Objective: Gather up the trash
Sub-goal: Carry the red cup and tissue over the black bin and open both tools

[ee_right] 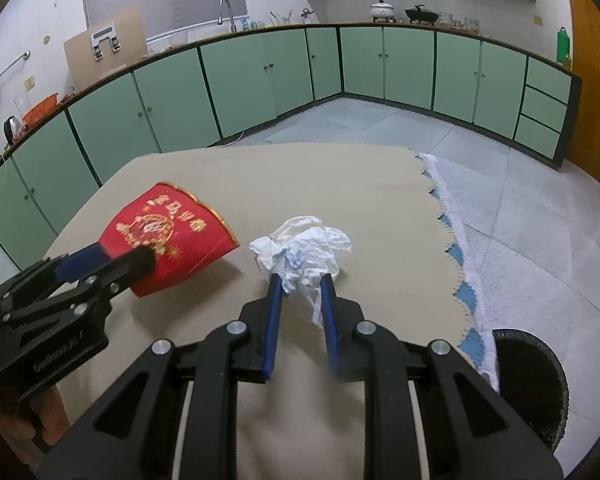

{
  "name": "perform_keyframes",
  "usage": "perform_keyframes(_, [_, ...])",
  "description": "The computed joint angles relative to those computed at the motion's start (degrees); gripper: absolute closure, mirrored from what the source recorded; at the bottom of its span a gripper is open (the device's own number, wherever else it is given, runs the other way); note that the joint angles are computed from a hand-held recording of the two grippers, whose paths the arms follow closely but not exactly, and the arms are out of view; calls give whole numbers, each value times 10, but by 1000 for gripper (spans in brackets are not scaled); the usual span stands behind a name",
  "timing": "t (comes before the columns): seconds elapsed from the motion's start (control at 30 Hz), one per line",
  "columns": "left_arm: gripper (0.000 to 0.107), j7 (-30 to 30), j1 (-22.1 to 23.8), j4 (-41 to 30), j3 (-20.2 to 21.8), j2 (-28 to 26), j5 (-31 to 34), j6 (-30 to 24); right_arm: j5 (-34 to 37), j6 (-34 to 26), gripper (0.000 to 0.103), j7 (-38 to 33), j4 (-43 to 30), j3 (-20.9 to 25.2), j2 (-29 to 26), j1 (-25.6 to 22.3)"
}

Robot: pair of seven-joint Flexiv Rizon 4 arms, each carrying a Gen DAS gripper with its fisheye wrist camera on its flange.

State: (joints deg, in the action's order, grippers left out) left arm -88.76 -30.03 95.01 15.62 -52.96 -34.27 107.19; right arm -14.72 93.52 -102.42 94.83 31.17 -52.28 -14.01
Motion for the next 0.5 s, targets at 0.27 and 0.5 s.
perform_keyframes(0.27, [54,4,-18,27,-1,18,-8,23,-6,33,85,7,46,13,30,-29])
perform_keyframes(0.5, [54,34,-31,39,-16,34,-23,44,-34,61,85,34,85,22,57,-65])
